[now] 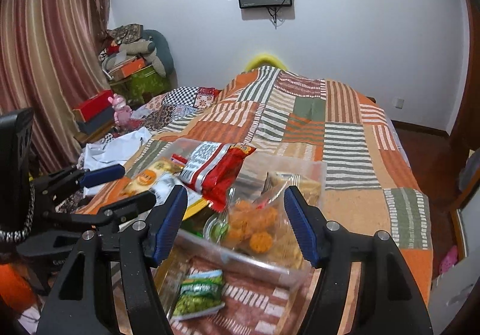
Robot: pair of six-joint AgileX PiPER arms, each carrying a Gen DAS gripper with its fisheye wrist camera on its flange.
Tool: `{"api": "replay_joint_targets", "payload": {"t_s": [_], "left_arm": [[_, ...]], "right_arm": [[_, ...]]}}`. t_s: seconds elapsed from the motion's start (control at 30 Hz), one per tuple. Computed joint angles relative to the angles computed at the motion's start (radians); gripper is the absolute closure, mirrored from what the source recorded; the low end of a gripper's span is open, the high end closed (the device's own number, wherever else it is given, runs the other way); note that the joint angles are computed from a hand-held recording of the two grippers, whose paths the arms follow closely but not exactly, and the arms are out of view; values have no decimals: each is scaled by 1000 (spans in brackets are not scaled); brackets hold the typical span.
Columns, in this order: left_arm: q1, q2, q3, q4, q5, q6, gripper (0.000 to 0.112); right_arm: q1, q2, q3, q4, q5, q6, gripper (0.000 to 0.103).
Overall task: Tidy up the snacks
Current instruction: 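Release the yellow-white snack bag and orange puff bag into the clear box, then grasp the long bread-stick pack with the left tool while the right tool grasps the green pea bag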
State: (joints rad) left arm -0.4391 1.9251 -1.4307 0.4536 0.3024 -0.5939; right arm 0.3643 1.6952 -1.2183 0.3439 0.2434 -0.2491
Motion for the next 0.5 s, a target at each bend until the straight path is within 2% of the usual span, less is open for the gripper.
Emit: {"api": "replay_joint_targets", "payload": {"t_s": [0.2, 0.33, 0.4, 0.5], "left_arm": [[-17, -55, 82, 26, 8, -32, 39], [-11, -86, 141, -120, -17, 83, 39], [-21, -94, 167, -105, -20, 58, 39], [-39, -88, 192, -95, -17, 36, 39]], "right_arm": [[7, -58, 84, 78, -17, -69, 39], [10, -88, 144, 111, -49, -95, 37], [4, -98, 175, 224, -56, -199, 36], [3, -111, 217, 308, -62, -271, 36]]}}
